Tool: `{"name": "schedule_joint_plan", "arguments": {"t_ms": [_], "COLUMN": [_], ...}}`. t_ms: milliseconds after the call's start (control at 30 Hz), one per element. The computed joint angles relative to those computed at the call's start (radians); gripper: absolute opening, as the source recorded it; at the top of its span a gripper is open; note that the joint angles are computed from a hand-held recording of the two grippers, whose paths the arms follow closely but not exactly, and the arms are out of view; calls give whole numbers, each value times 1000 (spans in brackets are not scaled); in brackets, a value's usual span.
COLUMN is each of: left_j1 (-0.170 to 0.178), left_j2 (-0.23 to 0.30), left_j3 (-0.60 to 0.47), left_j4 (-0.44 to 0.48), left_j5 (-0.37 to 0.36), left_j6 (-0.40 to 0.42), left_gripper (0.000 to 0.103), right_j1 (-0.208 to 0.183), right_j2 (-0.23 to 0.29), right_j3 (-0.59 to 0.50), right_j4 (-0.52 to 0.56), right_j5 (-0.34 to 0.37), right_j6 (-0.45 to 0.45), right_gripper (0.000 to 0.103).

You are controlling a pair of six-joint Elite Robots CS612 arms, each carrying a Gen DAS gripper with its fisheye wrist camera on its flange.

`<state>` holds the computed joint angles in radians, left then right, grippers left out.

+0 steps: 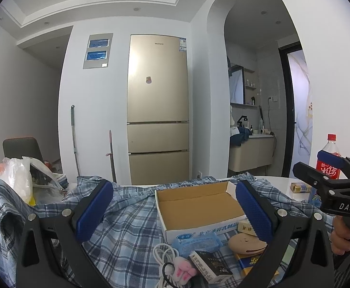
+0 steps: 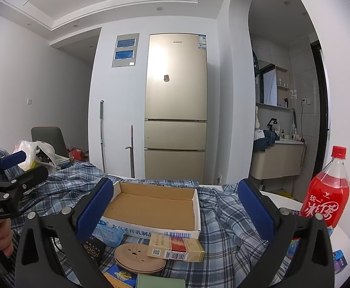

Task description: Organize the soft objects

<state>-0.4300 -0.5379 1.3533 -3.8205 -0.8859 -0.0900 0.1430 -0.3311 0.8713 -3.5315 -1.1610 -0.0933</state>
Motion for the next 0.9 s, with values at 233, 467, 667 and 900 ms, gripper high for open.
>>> {"name": "schedule_joint_plan", "arguments": {"t_ms": [233,467,667,900], "left_j1": [-4,-3,-5,-5], "left_j2": [-2,-6,-6,-9], "left_j3": [-1,5,4,6], "left_j4": [13,15,19,36], "left_j5": [7,18,22,17], "left_j6": [10,-12,1,-21], "left_gripper": [103,103,103,103], "right_j1": [-3,-3,-2,-3], "right_j2": [0,-1,0,-1], "right_j3": [0,1,0,3], "right_j4": [-4,-4,-7,-21], "right_j5": [8,8,5,6], "right_j6": [4,4,4,8], "right_gripper": [103,103,103,103]}}
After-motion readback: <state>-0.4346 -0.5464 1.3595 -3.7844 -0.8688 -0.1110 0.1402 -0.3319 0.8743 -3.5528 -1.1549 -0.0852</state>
